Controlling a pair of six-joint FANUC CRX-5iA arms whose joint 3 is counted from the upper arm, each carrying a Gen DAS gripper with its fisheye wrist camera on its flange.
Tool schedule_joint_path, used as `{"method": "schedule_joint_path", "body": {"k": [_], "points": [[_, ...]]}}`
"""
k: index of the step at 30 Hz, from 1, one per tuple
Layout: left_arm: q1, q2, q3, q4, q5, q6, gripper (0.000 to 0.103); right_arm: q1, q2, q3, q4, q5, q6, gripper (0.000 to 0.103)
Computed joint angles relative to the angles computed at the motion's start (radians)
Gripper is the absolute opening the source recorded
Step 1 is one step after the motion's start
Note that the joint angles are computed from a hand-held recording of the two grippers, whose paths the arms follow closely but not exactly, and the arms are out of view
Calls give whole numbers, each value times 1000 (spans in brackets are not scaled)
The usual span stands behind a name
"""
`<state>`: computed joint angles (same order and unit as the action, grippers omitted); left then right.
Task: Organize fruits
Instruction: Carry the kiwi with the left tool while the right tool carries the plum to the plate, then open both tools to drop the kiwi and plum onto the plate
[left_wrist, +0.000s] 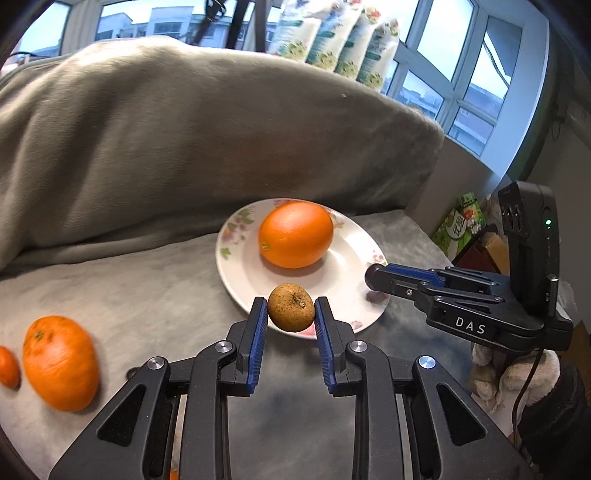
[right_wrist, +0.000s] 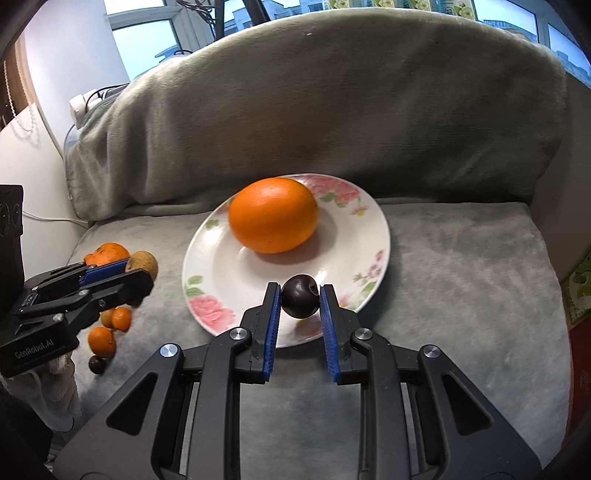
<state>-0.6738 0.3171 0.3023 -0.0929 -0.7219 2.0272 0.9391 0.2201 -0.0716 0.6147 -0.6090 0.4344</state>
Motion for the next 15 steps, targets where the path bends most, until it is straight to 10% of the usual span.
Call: {"method": "schedule_joint_path", "body": {"k": [15], "points": [[-6,73,84,-11,-64,24,24,-11,21,19,-15,-15,37,23]]}}
